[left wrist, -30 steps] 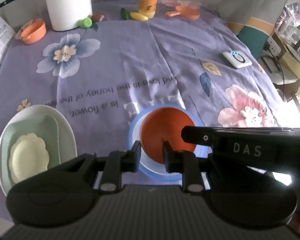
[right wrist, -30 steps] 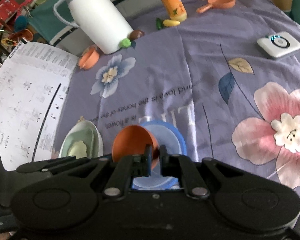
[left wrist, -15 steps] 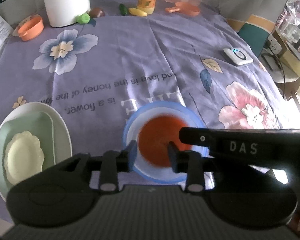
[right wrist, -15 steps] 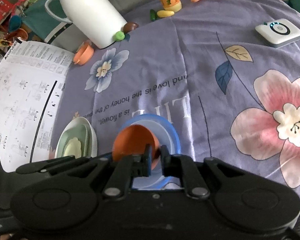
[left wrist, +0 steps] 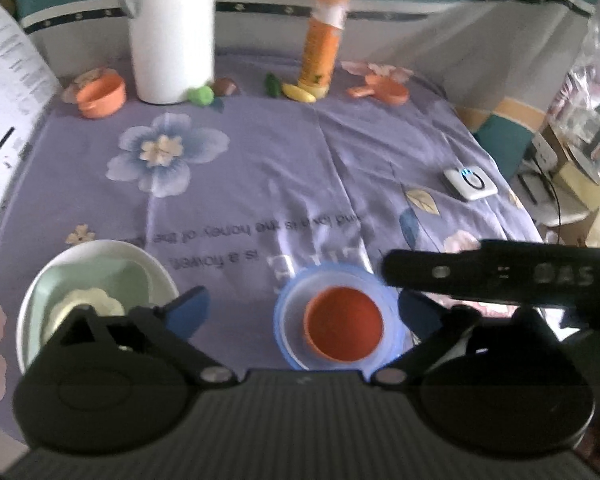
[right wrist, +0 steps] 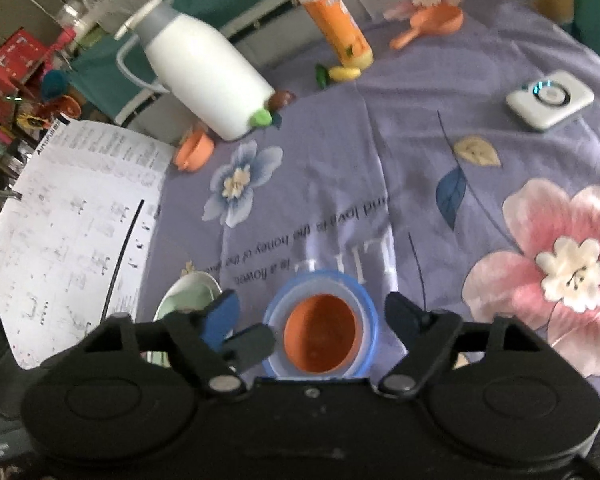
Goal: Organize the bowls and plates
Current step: 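Open the right gripper to release the orange bowl, then grasp the rim of the blue bowl holding the nested bowls with the right gripper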
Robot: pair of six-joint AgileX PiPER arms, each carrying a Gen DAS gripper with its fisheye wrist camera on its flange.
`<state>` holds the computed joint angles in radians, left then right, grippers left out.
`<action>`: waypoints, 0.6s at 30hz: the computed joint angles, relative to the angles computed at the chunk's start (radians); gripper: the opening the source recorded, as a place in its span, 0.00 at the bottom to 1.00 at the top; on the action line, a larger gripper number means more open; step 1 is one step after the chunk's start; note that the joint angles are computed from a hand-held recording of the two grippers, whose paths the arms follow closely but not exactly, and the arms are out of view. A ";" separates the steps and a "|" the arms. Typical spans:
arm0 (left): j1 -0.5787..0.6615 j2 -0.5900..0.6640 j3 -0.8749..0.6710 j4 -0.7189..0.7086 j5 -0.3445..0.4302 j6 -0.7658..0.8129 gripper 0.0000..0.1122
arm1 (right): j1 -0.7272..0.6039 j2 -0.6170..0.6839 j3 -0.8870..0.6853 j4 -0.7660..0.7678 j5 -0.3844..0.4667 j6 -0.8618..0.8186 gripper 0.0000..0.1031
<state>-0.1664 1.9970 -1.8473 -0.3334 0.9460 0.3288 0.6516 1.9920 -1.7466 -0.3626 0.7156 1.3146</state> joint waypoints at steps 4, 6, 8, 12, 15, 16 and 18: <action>0.025 -0.009 0.021 -0.009 -0.005 0.006 0.92 | 0.017 -0.025 0.027 -0.051 0.024 0.055 0.96; 0.039 -0.019 0.048 -0.024 -0.015 0.023 0.92 | 0.030 -0.027 0.033 -0.079 0.048 0.077 0.99; 0.043 -0.041 0.097 -0.022 -0.054 0.037 0.92 | 0.050 -0.029 0.047 -0.125 0.069 0.117 1.00; 0.055 -0.101 0.226 -0.031 -0.158 0.096 0.92 | 0.081 -0.034 0.074 -0.189 0.115 0.186 1.00; 0.076 -0.144 0.322 -0.067 -0.232 0.154 0.92 | 0.106 -0.053 0.116 -0.238 0.131 0.239 1.00; 0.085 -0.150 0.338 -0.083 -0.238 0.168 0.92 | 0.114 -0.059 0.133 -0.251 0.133 0.258 1.00; 0.105 -0.152 0.358 -0.128 -0.237 0.203 0.92 | 0.119 -0.062 0.150 -0.256 0.136 0.278 1.00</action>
